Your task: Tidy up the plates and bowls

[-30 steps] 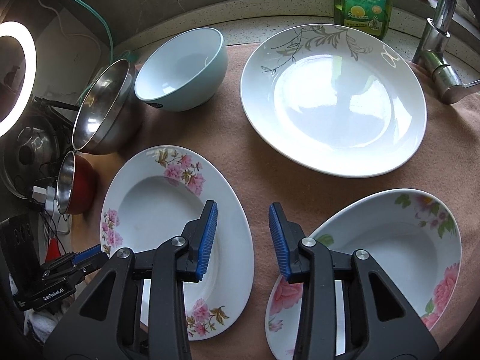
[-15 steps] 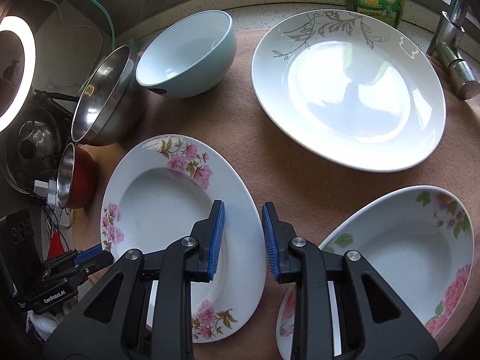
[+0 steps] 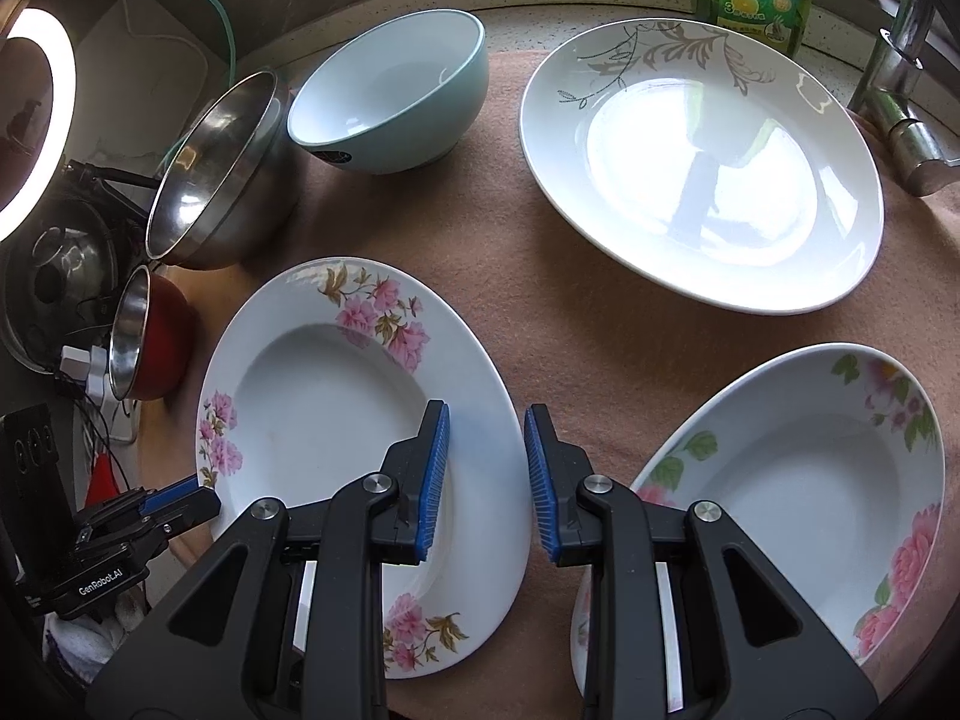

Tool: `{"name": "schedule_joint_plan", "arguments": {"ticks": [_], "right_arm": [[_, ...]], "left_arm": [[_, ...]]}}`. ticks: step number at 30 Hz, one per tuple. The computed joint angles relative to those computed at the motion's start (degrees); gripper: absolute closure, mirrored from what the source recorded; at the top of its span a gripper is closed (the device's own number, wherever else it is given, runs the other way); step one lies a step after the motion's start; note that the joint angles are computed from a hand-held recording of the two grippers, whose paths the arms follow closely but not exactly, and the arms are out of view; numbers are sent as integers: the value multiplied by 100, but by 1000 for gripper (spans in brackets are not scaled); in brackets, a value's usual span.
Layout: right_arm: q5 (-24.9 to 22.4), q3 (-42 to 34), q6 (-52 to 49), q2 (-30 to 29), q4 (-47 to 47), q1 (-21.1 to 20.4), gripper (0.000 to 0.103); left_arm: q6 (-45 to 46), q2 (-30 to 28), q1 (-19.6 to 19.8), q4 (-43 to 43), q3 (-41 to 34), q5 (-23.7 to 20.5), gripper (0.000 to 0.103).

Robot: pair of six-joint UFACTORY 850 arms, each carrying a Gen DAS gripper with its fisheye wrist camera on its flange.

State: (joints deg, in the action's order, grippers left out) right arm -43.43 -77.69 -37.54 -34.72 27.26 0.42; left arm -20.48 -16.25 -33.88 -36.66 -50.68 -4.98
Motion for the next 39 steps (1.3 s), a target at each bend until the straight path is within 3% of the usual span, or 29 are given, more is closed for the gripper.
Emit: {"name": "schedule_joint_plan", "arguments": {"ticks": [3, 6, 9, 13, 23, 26, 39], "right_arm": [[0, 106, -28, 79, 25, 12, 76], [6, 223, -60, 163, 24, 18, 76], [26, 395, -66, 281, 42, 14, 76], [46, 601, -79, 426, 56, -13, 76], [76, 1001, -128, 738, 66, -127, 76], [79, 1095, -115, 804, 83, -146, 76], [73, 1280, -73, 956, 79, -194, 76]], "left_arm": [[-503, 49, -9, 484, 55, 7, 83], [-432, 101, -1, 382, 131, 26, 83], [-1392, 148, -24, 1322, 172, 24, 83], [-1921, 208, -46, 1841, 244, 34, 83], [-2427, 274, -72, 2364, 329, 16, 83], [-2954, 271, -95, 2939, 310, -23, 83], [-3263, 236, -107, 3296, 277, -21, 83]]}}
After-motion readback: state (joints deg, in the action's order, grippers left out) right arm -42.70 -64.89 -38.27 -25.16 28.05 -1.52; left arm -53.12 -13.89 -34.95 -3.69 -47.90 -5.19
